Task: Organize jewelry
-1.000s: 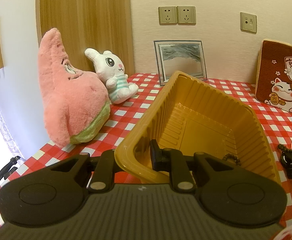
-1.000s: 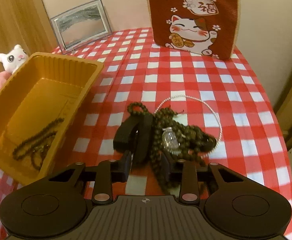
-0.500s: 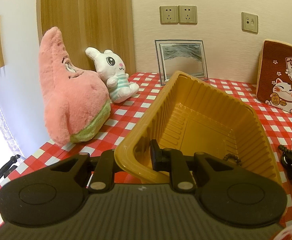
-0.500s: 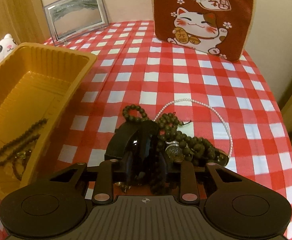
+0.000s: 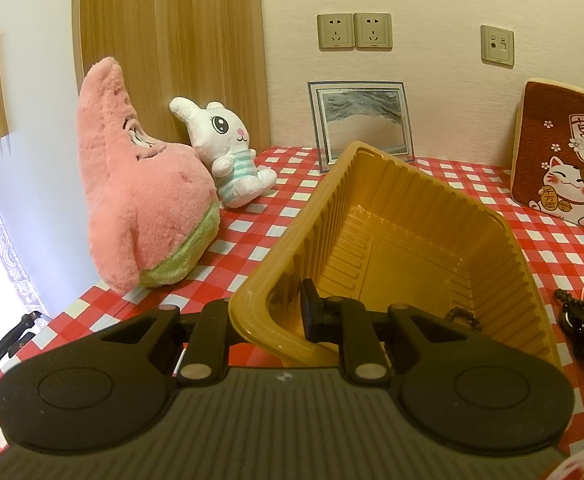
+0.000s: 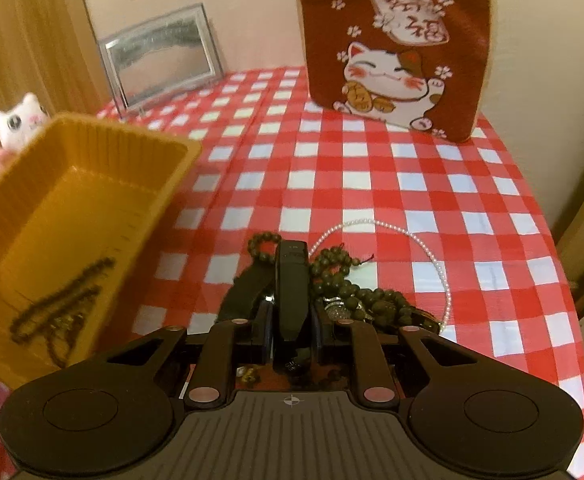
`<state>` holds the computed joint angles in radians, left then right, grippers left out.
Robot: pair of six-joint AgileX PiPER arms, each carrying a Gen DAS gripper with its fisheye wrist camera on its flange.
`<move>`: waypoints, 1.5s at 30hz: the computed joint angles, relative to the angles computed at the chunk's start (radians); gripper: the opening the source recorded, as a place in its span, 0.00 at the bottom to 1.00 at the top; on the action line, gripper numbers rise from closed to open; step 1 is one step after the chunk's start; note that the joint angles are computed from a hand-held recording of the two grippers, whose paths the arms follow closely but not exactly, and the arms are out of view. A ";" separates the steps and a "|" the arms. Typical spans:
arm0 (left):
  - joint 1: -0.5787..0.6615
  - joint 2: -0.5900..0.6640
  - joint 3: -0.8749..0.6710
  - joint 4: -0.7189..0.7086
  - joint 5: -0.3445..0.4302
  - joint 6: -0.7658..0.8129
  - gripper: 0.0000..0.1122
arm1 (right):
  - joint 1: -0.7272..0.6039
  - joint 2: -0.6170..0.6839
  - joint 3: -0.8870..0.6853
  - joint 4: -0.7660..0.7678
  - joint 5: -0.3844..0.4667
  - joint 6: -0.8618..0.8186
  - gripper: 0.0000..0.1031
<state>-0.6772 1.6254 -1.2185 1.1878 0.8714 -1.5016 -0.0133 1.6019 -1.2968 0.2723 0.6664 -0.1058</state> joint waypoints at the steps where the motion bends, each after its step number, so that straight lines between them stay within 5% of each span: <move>1: 0.000 0.000 0.000 0.000 0.000 0.000 0.15 | -0.006 -0.011 -0.003 0.020 0.008 -0.006 0.18; 12: -0.001 0.000 -0.001 -0.002 0.001 0.001 0.15 | 0.104 0.000 -0.108 0.270 0.097 -0.115 0.18; 25: -0.002 0.004 -0.007 -0.012 0.002 0.003 0.15 | 0.283 0.143 -0.221 0.104 0.116 -0.021 0.18; 34: 0.003 0.007 -0.011 -0.015 -0.007 0.008 0.15 | 0.213 0.041 -0.124 0.249 0.100 -0.113 0.35; 45: 0.006 0.010 -0.014 -0.018 -0.011 0.013 0.15 | 0.034 -0.170 0.095 0.107 0.157 -0.022 0.37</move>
<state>-0.6712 1.6353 -1.2328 1.1702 0.8602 -1.4884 0.0210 1.4320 -1.2014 0.3795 0.8237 -0.1274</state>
